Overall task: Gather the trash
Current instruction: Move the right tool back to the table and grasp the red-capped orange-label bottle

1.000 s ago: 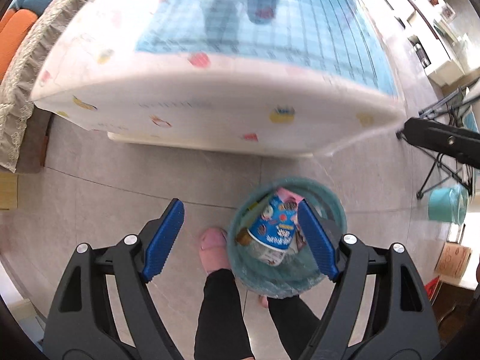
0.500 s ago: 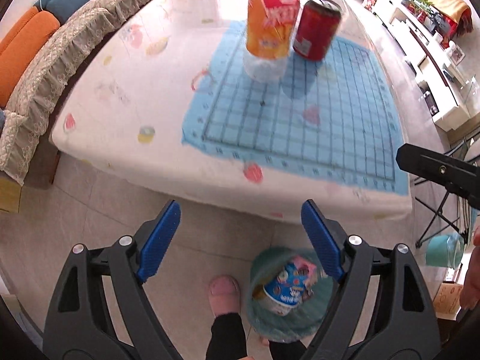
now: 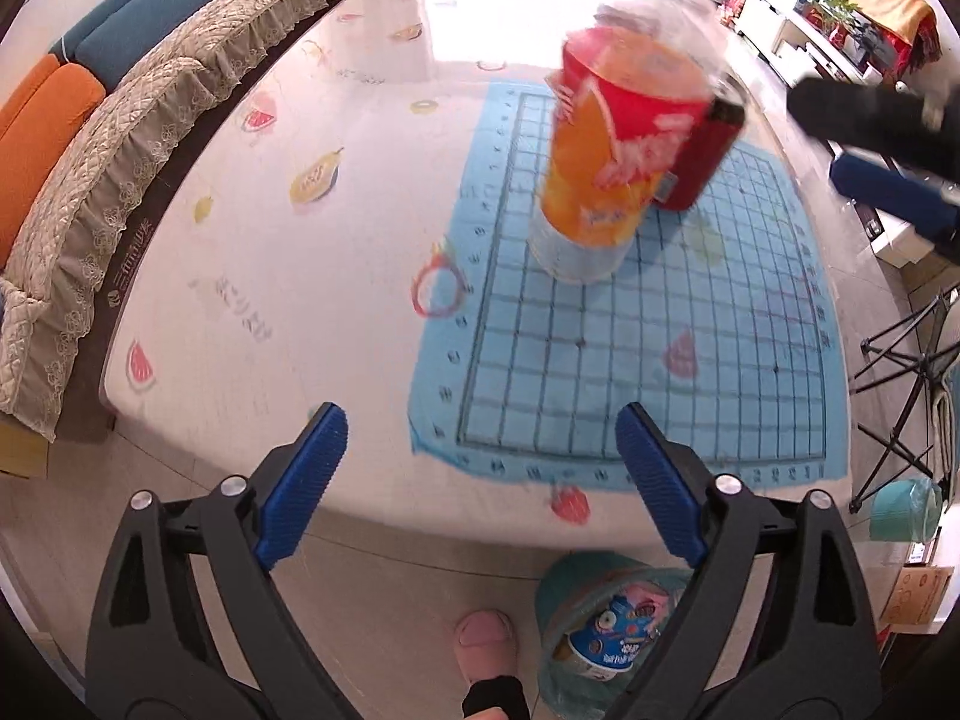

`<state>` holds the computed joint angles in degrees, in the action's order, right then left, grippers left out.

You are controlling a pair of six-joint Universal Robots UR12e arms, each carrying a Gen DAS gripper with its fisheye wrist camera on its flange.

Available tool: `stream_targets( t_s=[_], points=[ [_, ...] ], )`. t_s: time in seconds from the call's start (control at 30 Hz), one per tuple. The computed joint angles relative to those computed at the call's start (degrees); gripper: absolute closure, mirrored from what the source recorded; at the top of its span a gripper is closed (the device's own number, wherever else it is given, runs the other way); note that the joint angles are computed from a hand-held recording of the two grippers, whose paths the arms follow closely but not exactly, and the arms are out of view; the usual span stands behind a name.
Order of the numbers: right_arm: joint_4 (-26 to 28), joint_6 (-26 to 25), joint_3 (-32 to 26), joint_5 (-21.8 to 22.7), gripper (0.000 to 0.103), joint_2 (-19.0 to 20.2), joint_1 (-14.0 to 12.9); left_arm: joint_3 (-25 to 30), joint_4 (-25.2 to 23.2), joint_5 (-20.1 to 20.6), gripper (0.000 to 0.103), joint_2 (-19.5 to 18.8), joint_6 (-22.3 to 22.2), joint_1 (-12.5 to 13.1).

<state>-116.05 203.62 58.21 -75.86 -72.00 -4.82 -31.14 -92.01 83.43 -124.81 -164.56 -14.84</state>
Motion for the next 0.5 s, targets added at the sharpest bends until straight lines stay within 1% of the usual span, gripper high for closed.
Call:
stream_targets(
  t_s=[0.17,0.4,0.47,0.5],
  points=[
    [-0.5,0.1,-4.8,-2.4,0.033,3.2,0.6,8.0,-2.1,0.0,0.012,-4.6,0.4,0.0],
    [0.4,-0.6,-9.9,-6.2,0.033,6.4,1.5,16.0,-5.0,0.4,0.011,-8.8,1.5,0.2],
    [0.6,-1.2,-11.1,-6.8,0.038,7.1,1.7,17.9,-6.1,0.3,0.011,-9.9,1.5,0.3],
    [1.2,-1.8,-12.0,-7.6,0.045,7.7,2.0,18.9,-6.8,0.3,0.011,-10.4,1.5,0.4]
  ],
)
